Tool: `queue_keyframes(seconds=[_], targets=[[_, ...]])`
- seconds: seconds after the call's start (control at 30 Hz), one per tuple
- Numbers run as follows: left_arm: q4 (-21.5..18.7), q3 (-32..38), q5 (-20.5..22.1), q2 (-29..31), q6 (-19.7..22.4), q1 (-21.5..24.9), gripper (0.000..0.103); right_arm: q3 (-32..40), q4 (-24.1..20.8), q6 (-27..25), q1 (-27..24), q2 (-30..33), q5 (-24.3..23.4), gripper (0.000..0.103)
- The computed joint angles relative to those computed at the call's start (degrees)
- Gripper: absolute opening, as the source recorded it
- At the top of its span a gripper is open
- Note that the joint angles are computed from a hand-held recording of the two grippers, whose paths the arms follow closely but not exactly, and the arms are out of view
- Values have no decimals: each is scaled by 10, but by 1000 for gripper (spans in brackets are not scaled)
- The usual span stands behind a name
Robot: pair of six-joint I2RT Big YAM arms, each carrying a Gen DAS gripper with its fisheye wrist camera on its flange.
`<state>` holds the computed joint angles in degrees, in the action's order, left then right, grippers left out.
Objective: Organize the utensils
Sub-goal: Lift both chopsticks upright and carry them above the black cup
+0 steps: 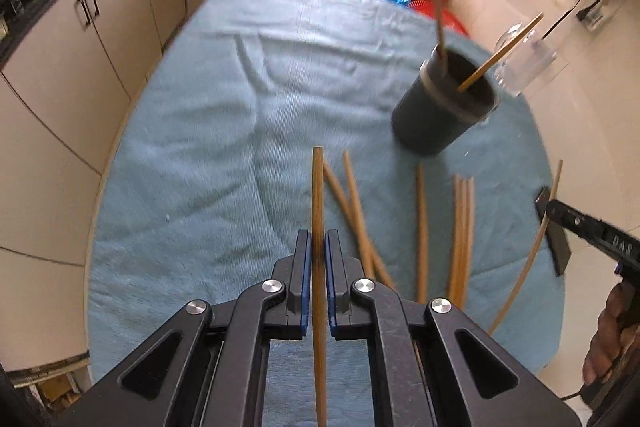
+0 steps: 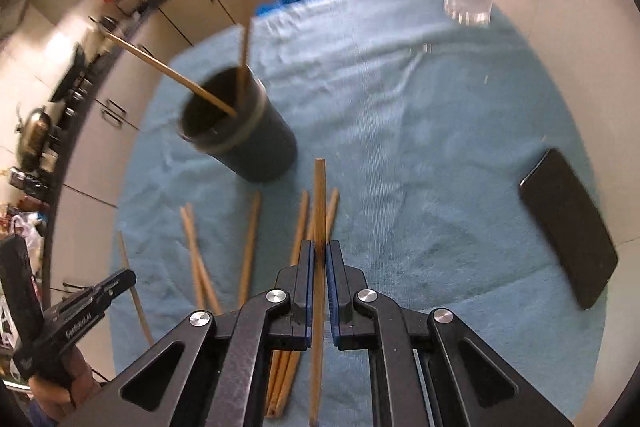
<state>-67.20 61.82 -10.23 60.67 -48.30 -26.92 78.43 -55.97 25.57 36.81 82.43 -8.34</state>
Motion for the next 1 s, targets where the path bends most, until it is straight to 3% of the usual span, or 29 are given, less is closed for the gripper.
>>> queue_keyframes(seconds=[0.27,1.0], targets=[[-18,44,-51,-8,-10,-28,6,-25,39,-34,11,-70,27,6],[-43,85,-116,-10,-47,-77,6,-43,74,-59,4,-112,14,6]])
